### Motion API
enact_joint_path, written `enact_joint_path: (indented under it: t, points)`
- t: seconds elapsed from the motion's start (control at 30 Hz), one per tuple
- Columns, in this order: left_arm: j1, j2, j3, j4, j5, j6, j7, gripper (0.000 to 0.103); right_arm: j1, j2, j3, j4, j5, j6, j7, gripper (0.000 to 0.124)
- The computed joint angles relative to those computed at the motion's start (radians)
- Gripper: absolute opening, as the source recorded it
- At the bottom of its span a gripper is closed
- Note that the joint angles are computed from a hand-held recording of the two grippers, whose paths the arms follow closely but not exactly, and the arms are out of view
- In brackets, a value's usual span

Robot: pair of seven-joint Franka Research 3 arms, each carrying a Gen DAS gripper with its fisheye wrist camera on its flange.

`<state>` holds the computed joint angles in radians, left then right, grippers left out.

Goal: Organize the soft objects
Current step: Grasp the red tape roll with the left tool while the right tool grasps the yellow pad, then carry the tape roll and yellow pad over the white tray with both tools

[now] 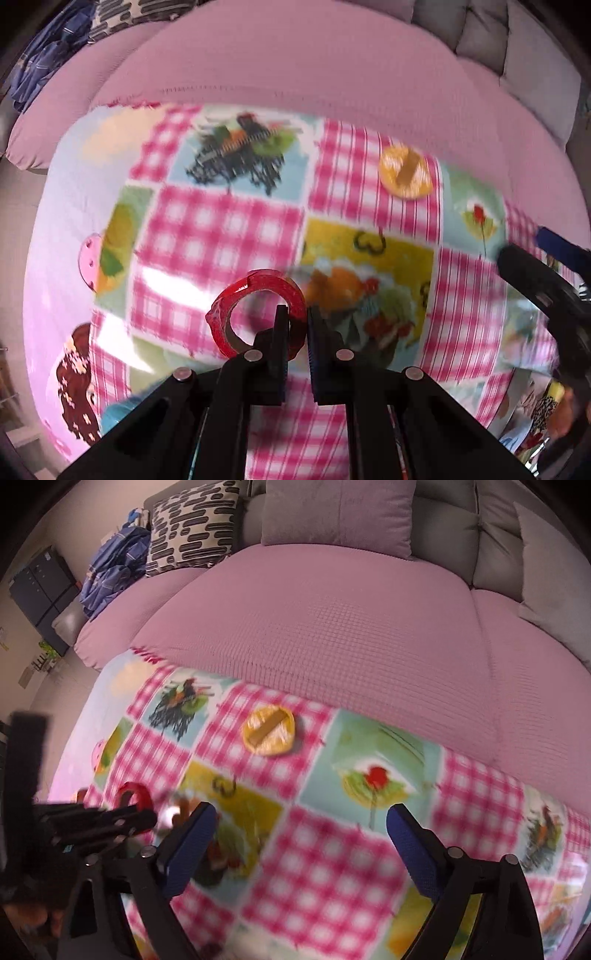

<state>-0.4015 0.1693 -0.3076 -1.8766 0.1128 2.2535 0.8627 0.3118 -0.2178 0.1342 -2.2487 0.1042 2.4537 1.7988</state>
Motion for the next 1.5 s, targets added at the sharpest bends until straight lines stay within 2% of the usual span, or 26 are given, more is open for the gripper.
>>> enact_joint_path:
  t: [0.1, 0.17, 0.23, 0.33, 0.43, 0.53, 0.57, 0.63, 0.7, 0.73, 0.83, 0.97, 1.07, 1.23, 1.5]
  points:
    - [0.02, -0.032, 0.003, -0.047, -0.043, 0.08, 0.026, 0.009, 0.003, 0.079, 0.01, 0.055, -0.025, 0.008, 0.022, 0.086]
    - [0.026, -0.055, 0.007, -0.075, -0.04, 0.116, 0.04, 0.009, 0.012, 0.125, 0.012, 0.085, -0.047, 0.021, 0.043, 0.085]
    - [0.031, -0.071, 0.008, -0.079, -0.045, 0.126, 0.056, 0.009, 0.024, 0.171, 0.009, 0.117, -0.059, 0.028, 0.059, 0.085]
    - [0.028, -0.089, 0.006, -0.104, -0.042, 0.161, 0.059, 0.009, 0.043, 0.219, 0.002, 0.151, -0.075, 0.029, 0.075, 0.077]
    - [0.031, -0.107, 0.007, -0.13, -0.056, 0.195, 0.087, 0.009, 0.063, 0.26, -0.005, 0.187, -0.127, 0.016, 0.094, 0.075]
    - [0.03, -0.132, 0.006, -0.159, -0.073, 0.221, 0.104, 0.009, 0.076, 0.278, -0.013, 0.201, -0.143, 0.02, 0.103, 0.065]
    - [0.03, -0.124, 0.007, -0.154, -0.07, 0.226, 0.103, 0.009, 0.08, 0.281, -0.015, 0.204, -0.151, 0.021, 0.108, 0.061]
    - [0.027, -0.137, 0.006, -0.166, -0.072, 0.226, 0.1, 0.009, 0.087, 0.293, -0.018, 0.218, -0.166, 0.014, 0.116, 0.06]
    - [0.029, -0.133, 0.01, -0.166, -0.076, 0.226, 0.105, 0.009, 0.094, 0.3, -0.022, 0.226, -0.192, 0.004, 0.13, 0.05]
    - [0.028, -0.142, 0.008, -0.166, -0.079, 0.214, 0.101, 0.009, 0.098, 0.302, -0.025, 0.229, -0.215, 0.0, 0.147, 0.05]
    - [0.028, -0.138, 0.01, -0.164, -0.08, 0.208, 0.102, 0.009, 0.092, 0.282, -0.027, 0.205, -0.175, 0.019, 0.138, 0.048]
    - [0.024, -0.158, 0.006, -0.172, -0.105, 0.19, 0.107, 0.009, 0.083, 0.208, -0.023, 0.149, -0.152, 0.022, 0.126, 0.048]
    - [0.016, -0.186, 0.003, -0.18, -0.117, 0.172, 0.104, 0.009, 0.074, 0.123, -0.01, 0.1, -0.14, -0.011, 0.131, 0.048]
    - [-0.01, -0.26, -0.005, -0.2, -0.148, 0.137, 0.105, 0.009, 0.056, -0.07, 0.025, 0.01, -0.147, -0.117, 0.148, 0.048]
    - [-0.092, -0.399, -0.032, -0.215, -0.186, 0.079, 0.098, 0.009, 0.035, -0.444, 0.088, -0.113, -0.119, -0.353, 0.153, 0.048]
